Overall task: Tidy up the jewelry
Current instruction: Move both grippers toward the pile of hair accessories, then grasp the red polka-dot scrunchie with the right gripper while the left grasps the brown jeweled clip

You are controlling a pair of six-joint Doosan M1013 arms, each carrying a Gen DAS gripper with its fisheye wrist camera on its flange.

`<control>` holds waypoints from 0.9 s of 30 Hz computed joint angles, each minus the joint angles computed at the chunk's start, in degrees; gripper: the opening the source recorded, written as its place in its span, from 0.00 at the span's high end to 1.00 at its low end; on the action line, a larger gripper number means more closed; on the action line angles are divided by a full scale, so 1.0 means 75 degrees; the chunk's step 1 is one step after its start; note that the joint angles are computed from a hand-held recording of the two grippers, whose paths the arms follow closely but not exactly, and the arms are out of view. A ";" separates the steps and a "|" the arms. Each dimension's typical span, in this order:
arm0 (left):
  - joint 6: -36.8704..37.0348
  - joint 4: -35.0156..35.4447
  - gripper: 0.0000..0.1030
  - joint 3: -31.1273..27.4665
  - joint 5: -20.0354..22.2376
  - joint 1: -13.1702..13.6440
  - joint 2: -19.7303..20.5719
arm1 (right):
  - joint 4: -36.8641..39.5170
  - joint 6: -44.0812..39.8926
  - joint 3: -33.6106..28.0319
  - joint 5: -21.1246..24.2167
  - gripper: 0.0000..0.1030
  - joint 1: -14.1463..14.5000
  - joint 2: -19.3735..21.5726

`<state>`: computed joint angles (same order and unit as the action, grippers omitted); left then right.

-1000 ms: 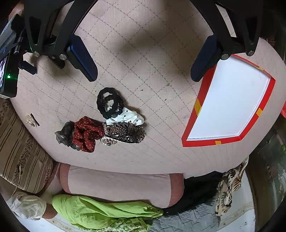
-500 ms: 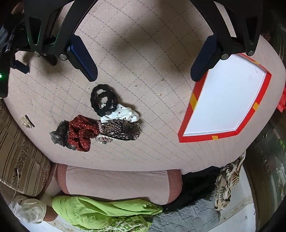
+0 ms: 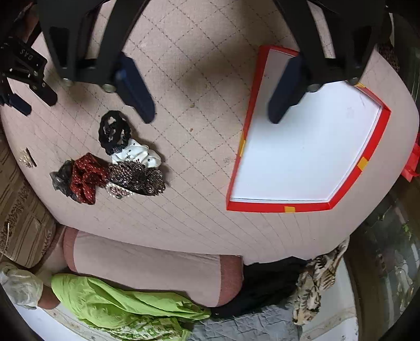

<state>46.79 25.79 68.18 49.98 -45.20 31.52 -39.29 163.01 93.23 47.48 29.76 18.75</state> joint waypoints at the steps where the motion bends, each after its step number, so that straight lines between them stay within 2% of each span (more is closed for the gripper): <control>1: 0.0102 -0.0112 0.24 -0.0022 -0.0010 0.0011 0.0013 | 0.0035 -0.0040 -0.0003 -0.0066 0.15 -0.0014 0.0003; 8: 0.0450 -0.0406 0.24 -0.0180 -0.0021 0.0006 0.0110 | 0.0297 -0.0230 0.0030 -0.0401 0.25 -0.0121 -0.0064; 18: 0.0886 -0.1174 0.24 -0.0696 -0.0039 0.0170 0.0332 | 0.0613 -0.0402 0.0047 -0.0748 0.25 -0.0408 -0.0129; 27: 0.1409 -0.1815 0.24 -0.1730 0.0475 0.0338 0.0964 | 0.0814 -0.0495 -0.0098 -0.1158 0.25 -0.0713 -0.0050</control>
